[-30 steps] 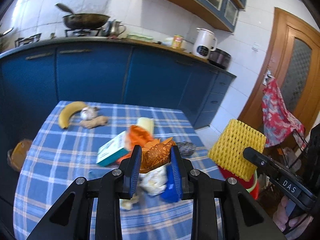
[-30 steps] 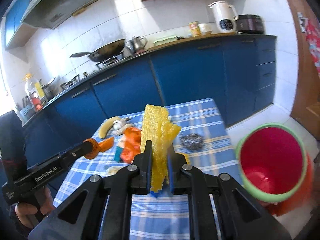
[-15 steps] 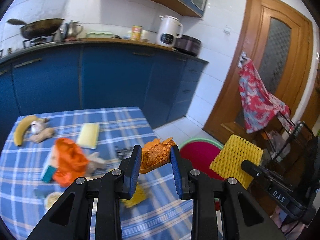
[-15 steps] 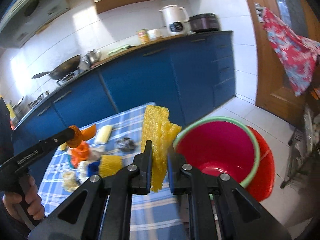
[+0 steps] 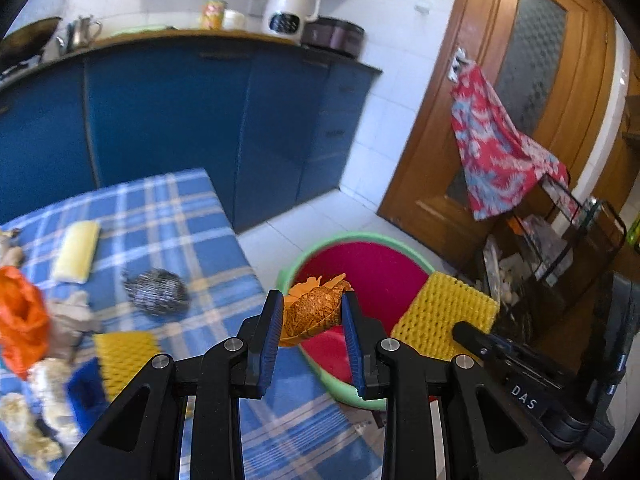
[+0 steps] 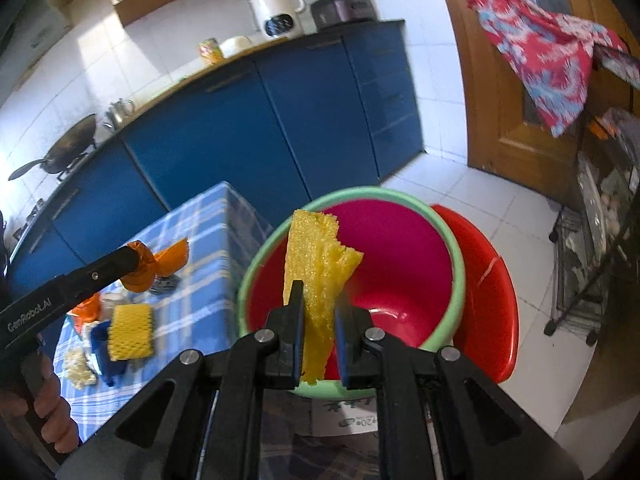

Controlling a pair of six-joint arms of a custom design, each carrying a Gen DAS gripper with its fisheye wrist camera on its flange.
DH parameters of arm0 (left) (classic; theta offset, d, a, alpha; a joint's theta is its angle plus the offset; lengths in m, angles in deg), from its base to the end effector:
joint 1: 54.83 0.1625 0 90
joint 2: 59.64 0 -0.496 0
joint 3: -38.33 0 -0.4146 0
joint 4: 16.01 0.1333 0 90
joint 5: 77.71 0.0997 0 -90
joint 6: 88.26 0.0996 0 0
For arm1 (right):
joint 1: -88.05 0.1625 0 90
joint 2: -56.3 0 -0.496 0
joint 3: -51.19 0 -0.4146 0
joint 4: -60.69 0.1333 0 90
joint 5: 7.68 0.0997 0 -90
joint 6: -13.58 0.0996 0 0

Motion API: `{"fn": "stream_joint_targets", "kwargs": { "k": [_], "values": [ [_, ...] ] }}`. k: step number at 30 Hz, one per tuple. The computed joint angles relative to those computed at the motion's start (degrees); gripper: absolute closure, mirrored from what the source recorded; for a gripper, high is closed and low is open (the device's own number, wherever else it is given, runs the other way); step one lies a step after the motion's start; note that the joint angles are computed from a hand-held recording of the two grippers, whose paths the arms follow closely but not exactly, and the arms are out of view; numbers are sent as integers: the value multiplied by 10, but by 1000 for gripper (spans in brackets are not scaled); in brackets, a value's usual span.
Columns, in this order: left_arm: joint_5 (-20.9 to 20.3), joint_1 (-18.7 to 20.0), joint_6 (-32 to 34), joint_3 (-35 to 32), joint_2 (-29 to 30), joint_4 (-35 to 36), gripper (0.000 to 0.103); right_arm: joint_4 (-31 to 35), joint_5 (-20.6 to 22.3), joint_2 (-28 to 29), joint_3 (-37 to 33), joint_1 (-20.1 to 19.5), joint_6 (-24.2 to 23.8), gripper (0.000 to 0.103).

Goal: Collect trash
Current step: 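Carry both items to the red bucket and open both grippers to drop them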

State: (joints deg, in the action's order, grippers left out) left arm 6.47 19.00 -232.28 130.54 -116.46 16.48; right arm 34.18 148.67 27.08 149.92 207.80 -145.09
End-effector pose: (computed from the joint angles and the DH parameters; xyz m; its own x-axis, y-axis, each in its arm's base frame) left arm -0.0167 -0.5724 0.2082 -0.6302 0.7173 -0.2972 0.7764 0.5788 -0.2495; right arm 0.3041 -0.4473 -0.0839 -0.7572 0.5717 0.3159 -0.0676 0.4124 -0.9085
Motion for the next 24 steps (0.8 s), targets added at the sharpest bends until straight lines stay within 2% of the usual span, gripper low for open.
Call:
{"fn": "stream_joint_targets", "kwargs": {
  "k": [8, 11, 15, 19, 24],
  "values": [
    [-27, -12, 9, -3, 53, 4, 72, -4, -24, -2, 27, -35, 44, 84],
    [-45, -18, 17, 2, 61, -1, 66, -15, -39, -6, 38, -43, 47, 80],
    [-58, -21, 16, 6, 62, -8, 52, -34, -40, -9, 48, -47, 43, 70],
    [-61, -22, 15, 10, 56, -12, 50, -50, -34, -11, 54, -44, 38, 62],
    [-61, -21, 8, 16, 38, -16, 50, -60, -23, -12, 57, -35, 36, 61]
  ]
}}
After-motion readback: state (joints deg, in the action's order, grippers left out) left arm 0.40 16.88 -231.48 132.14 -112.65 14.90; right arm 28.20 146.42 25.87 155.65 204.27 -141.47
